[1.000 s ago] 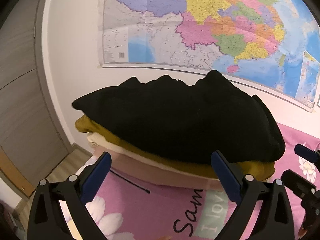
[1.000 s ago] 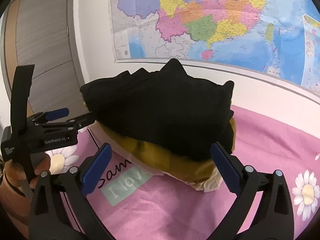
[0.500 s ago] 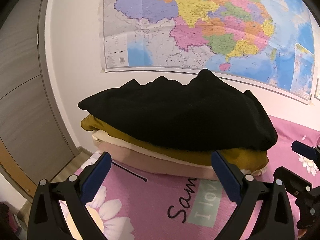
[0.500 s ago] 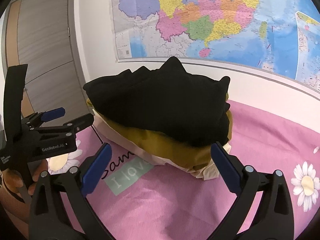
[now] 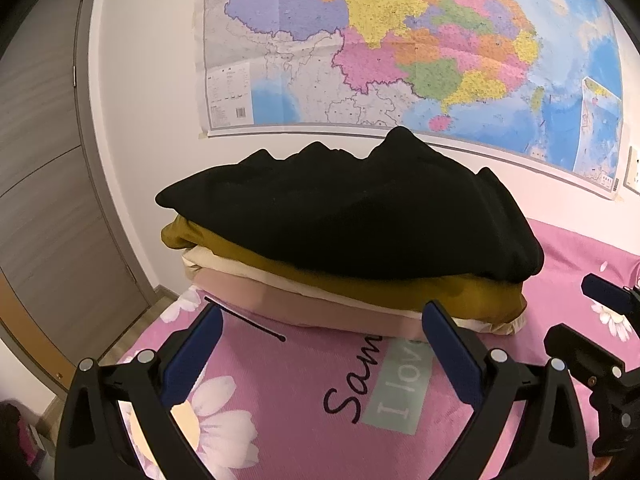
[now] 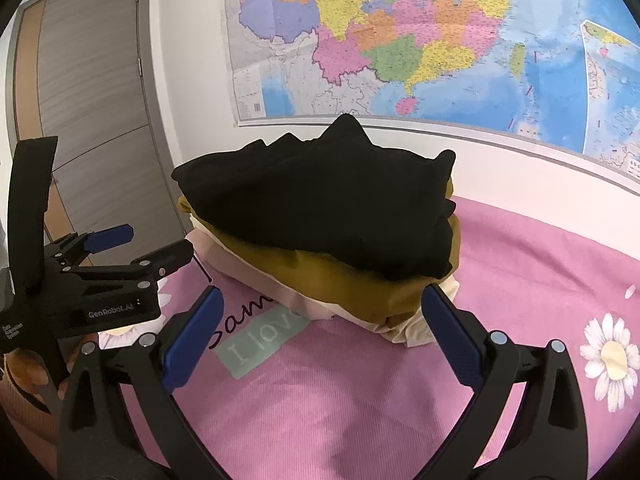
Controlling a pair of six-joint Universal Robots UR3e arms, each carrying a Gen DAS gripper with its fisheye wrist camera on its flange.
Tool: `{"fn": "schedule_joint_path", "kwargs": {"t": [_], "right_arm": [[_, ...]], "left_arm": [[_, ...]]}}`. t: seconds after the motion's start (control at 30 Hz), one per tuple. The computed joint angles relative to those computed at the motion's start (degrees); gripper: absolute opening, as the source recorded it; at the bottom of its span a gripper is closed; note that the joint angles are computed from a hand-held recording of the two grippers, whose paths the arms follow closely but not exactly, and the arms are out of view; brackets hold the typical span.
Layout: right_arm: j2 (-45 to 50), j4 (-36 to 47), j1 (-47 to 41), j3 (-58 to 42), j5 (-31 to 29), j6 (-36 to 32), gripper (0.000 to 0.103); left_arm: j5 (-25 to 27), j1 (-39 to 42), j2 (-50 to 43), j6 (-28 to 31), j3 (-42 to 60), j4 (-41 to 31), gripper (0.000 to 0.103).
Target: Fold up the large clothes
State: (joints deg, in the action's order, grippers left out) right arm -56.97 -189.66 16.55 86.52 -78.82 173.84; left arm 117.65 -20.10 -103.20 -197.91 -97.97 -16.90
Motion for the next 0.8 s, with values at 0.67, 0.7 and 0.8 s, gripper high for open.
{"fn": "schedule_joint_path", "kwargs": {"t": [0.67, 0.7, 0.8], "right_arm": [[-2.2, -2.78, 0.09, 4.95, 0.0, 1.0, 0.098], [-2.24, -2.65, 0.18, 4.94, -0.25, 1.01, 0.098], [-2.51, -3.06, 0.29, 5.68, -0.4, 1.17, 0.097]], "left_arm": [[2.29, -2.33, 1.56, -1.18, -1.83, -0.74, 0.096], [2.5, -2.48, 1.62, -1.19, -1.92, -0.64, 0.096], [1.92, -2.13, 1.13, -0.85, -1.4, -0.58, 0.096]]}}
